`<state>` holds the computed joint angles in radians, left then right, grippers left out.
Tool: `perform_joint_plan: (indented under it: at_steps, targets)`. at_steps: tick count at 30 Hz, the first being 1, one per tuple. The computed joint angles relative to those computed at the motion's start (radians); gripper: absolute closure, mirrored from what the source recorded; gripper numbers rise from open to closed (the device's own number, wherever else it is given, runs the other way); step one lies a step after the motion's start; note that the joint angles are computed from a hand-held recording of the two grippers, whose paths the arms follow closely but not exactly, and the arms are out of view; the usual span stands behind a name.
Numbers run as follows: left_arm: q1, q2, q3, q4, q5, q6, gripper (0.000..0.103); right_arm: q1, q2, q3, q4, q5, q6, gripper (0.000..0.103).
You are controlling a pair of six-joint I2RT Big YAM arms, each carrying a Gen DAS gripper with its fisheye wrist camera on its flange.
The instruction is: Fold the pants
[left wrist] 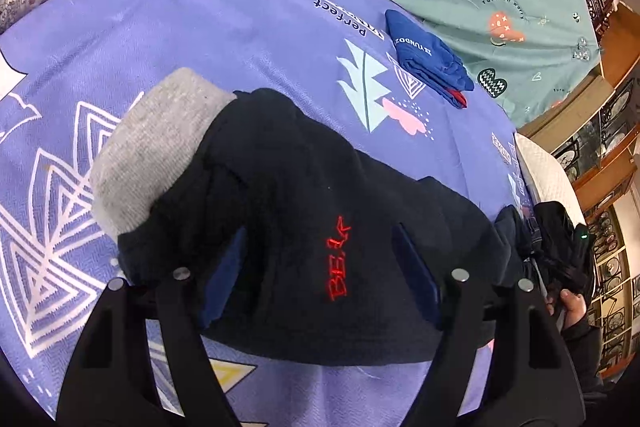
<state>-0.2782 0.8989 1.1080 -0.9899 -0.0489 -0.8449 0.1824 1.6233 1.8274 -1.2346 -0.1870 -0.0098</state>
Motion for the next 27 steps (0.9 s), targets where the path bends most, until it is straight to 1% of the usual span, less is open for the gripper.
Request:
perform_joint_plan:
  at_steps: [1,2,3,4,6,9,10,12,14,16,17,18,20,23,24,25,27]
  targets:
    - [-0.001,0.003,-0.001,0.004,-0.001,0.003,0.025,-0.010,-0.027,0.000,0.019,-0.039,0.008,0.091]
    - [-0.006,0.008,-0.002,0.011,-0.007,0.005,0.023,-0.021,-0.044,0.006,0.032,-0.054,0.015,0.091]
    - [-0.007,0.011,-0.001,0.014,-0.009,0.009,0.022,-0.045,-0.074,0.013,0.056,-0.103,0.033,0.092]
    - [-0.012,0.014,-0.002,0.020,-0.015,0.015,0.020,-0.065,-0.095,0.026,0.067,-0.130,0.048,0.092]
    - [-0.017,0.020,-0.001,0.025,-0.024,0.024,0.019,-0.109,-0.139,0.052,0.089,-0.150,0.070,0.092]
    - [-0.015,0.017,-0.011,0.042,-0.021,0.031,0.018,-0.174,-0.201,0.072,0.070,-0.175,0.083,0.092]
    - [-0.015,0.017,-0.015,0.049,-0.024,0.033,0.018,-0.191,-0.221,0.060,0.051,-0.172,0.082,0.092]
    - [-0.012,0.014,-0.019,0.052,-0.022,0.037,0.018,-0.194,-0.246,0.026,-0.009,-0.152,0.061,0.092]
    - [-0.004,0.010,-0.025,0.059,-0.008,0.045,0.018,-0.188,-0.280,-0.073,-0.074,-0.126,0.031,0.092]
    - [0.005,0.007,-0.029,0.064,0.008,0.056,0.018,-0.188,-0.291,-0.159,-0.100,-0.121,0.025,0.092]
    - [0.009,0.005,-0.030,0.065,0.014,0.061,0.018,-0.191,-0.296,-0.198,-0.097,-0.114,0.030,0.092]
    - [0.010,0.006,-0.030,0.063,0.016,0.064,0.018,-0.189,-0.300,-0.218,-0.086,-0.108,0.046,0.092]
    - [0.008,0.010,-0.023,0.052,0.012,0.068,0.018,-0.216,-0.298,-0.234,-0.067,-0.134,0.073,0.092]
    - [0.021,0.014,-0.010,0.036,0.031,0.072,0.018,-0.220,-0.299,-0.190,-0.022,-0.199,0.072,0.093]
    - [0.029,0.010,-0.009,0.034,0.041,0.067,0.018,-0.209,-0.309,-0.166,0.019,-0.229,0.076,0.093]
    - [0.036,0.009,-0.007,0.034,0.049,0.063,0.018,-0.205,-0.323,-0.140,0.069,-0.270,0.075,0.096]
    - [0.053,-0.004,-0.014,0.040,0.068,0.046,0.018,-0.198,-0.368,-0.121,0.182,-0.310,0.070,0.103]
